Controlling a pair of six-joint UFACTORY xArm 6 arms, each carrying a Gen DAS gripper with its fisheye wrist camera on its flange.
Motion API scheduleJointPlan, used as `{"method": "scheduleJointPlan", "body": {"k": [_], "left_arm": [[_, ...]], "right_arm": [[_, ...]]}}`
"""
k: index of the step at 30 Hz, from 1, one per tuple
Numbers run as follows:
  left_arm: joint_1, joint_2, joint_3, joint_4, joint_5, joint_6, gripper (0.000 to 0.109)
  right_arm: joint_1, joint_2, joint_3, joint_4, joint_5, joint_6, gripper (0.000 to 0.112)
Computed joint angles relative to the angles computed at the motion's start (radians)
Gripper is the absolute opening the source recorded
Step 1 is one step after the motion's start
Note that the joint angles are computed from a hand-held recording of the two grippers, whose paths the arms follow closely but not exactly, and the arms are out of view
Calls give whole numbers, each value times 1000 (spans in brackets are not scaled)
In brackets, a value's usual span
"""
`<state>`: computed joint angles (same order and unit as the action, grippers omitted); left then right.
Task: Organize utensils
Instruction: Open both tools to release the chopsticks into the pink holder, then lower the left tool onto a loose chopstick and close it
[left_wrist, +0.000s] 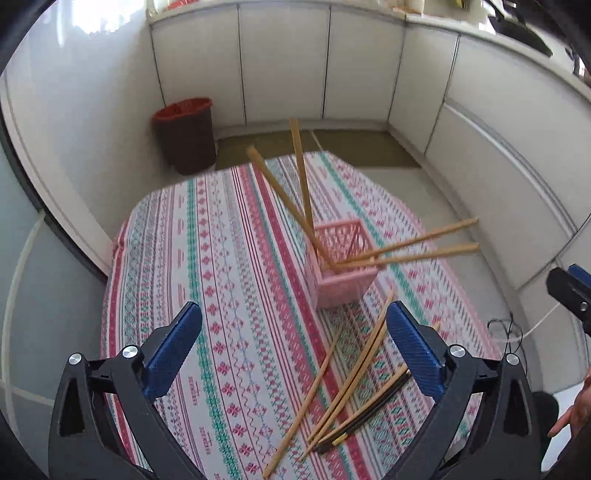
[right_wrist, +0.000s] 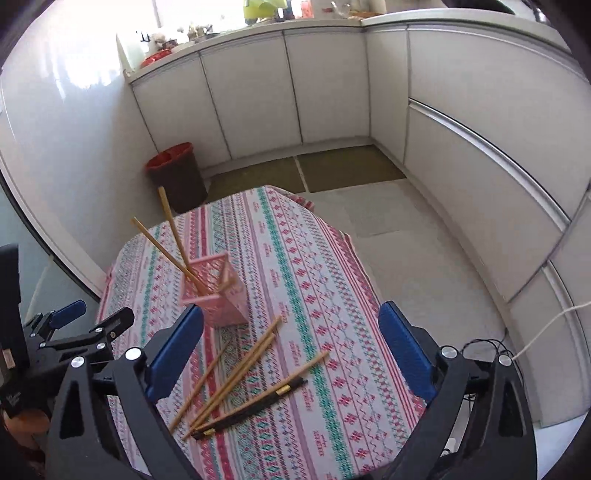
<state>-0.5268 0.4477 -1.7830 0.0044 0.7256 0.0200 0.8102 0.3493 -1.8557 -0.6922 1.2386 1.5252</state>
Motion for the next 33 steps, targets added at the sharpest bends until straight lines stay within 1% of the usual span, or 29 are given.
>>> {"method": "scheduleJointPlan", "body": {"k": [3,4,5,6,8,10,11,13,15,16,17,20,22,24,25,26,27,29,32,33], "left_arm": [[-5,86,-70,34,123,-8,96],[-3,118,-91,32,154,-11,96],[-2,132,-88,25,165,-14,96],[0,173,-126,22,203,-25,96],[6,258,-228,-2,288,-30,93],[10,331,-330,-32,362,-29,89],[10,365,-379,-41,390,-26,86],[4,409,-442,-47,414,-3,77],[-8,464,-522,-30,453,14,54],[-12,496,-571,-30,482,24,49],[-15,532,-628,-33,515,33,46],[-24,613,-753,-28,577,52,44],[-32,604,-731,-6,550,64,36],[-36,582,-690,7,525,69,22],[-37,570,-667,10,511,72,19],[-37,551,-632,11,492,77,11],[-39,528,-593,8,475,82,7],[-37,495,-531,9,433,99,5],[-23,409,-380,-25,339,127,5],[-17,364,-305,-42,299,141,5]], "right_arm": [[8,-41,120,43,33,43,95],[-2,-59,170,84,14,55,95],[-17,-83,226,130,-24,63,95],[-36,-108,289,185,-84,71,95],[-65,-143,382,272,-182,82,95],[-81,-156,436,330,-246,92,95],[-83,-155,451,343,-264,94,95],[-83,-151,462,351,-268,90,95],[-81,-144,465,353,-263,85,95],[-84,-143,469,357,-267,82,95],[-86,-143,474,364,-273,81,95],[-98,-153,502,390,-303,84,95],[-109,-162,523,413,-323,85,95],[-118,-165,540,436,-344,88,95],[-122,-166,548,453,-356,87,95],[-126,-166,554,468,-369,85,95],[-130,-166,560,482,-380,82,95],[-135,-164,567,504,-399,85,95],[-141,-150,564,536,-424,80,95],[-144,-143,561,548,-436,76,95]]}}
